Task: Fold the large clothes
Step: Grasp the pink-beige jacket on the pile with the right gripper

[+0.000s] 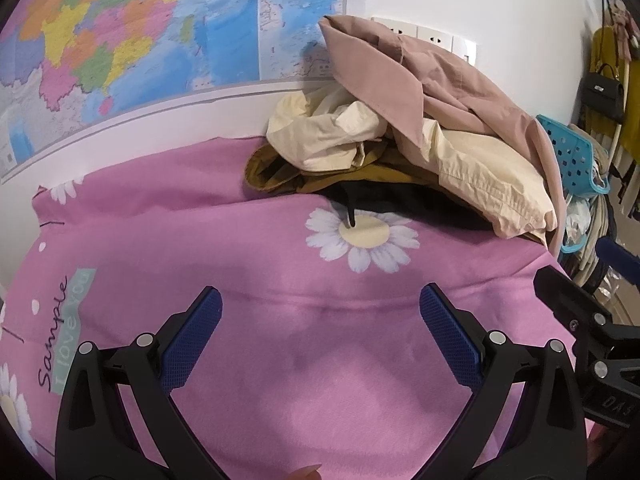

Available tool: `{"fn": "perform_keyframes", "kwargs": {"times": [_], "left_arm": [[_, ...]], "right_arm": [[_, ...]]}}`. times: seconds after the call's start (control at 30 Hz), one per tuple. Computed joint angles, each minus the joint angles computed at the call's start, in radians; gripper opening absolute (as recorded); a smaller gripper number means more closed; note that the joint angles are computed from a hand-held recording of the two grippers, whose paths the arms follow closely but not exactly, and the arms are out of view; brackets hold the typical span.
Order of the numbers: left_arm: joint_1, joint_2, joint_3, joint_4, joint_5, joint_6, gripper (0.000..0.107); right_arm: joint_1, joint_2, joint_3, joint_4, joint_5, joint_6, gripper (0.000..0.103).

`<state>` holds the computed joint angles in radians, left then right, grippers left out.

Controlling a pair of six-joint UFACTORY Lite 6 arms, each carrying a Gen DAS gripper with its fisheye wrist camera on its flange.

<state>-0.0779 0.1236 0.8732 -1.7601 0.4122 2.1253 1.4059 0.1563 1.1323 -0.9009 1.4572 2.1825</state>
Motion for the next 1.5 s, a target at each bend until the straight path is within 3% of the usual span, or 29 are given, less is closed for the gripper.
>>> {"fn": "perform_keyframes", "kwargs": {"times": [0.3,0.4,0.5,0.73,0.87,0.97,1.0,1.03,1.07,1.13,1.27,1.37,1.5], "left_arm": [[-0.053,0.182,0.289,0.311,0.057,-0.356,0.098],[-0.089,0.252,0.402,0.392,0.082,-0.465,0.098],[-0.136,0.314,0.502,0.438,0.063,-0.538,0.098],[-0.189,0.434,0.691,0.52,0.039,-0.696,0.098],[-0.201,0.498,0.767,0.573,0.027,-0.763,0.098],[-0.215,0.558,0.831,0.643,0.01,-0.831,0.098],[-0.219,0.578,0.853,0.663,0.007,-0.852,0.098],[-0.219,0.596,0.875,0.682,0.01,-0.871,0.098],[-0.221,0.61,0.89,0.693,0.008,-0.882,0.098],[-0.22,0.636,0.92,0.702,0.009,-0.891,0.098],[-0.218,0.669,0.967,0.688,0.029,-0.883,0.098],[-0.224,0.681,0.994,0.655,0.058,-0.848,0.098],[-0.241,0.689,1.03,0.613,0.088,-0.807,0.098]], "right_arm": [[-0.174,-0.202,-0.099,-0.121,0.023,-0.287,0.097],[-0.332,-0.264,-0.099,-0.186,-0.043,-0.467,0.097],[-0.554,-0.285,-0.052,-0.237,-0.212,-0.657,0.097],[-0.934,-0.091,0.18,-0.201,-0.54,-0.981,0.097],[-1.067,0.075,0.34,-0.085,-0.646,-1.165,0.097],[-1.089,0.153,0.401,-0.138,-0.643,-1.2,0.097],[-1.094,0.159,0.407,-0.14,-0.653,-1.208,0.094],[-1.109,0.149,0.403,-0.116,-0.695,-1.241,0.067],[-1.123,0.135,0.401,-0.082,-0.726,-1.271,0.029],[-1.163,0.103,0.41,-0.012,-0.739,-1.315,0.004],[-1.222,-0.079,0.318,0.053,-0.836,-1.365,0.002],[-1.228,-0.217,0.276,0.049,-0.855,-1.345,0.002],[-1.255,-0.317,0.269,0.192,-0.885,-1.457,0.002]]}}
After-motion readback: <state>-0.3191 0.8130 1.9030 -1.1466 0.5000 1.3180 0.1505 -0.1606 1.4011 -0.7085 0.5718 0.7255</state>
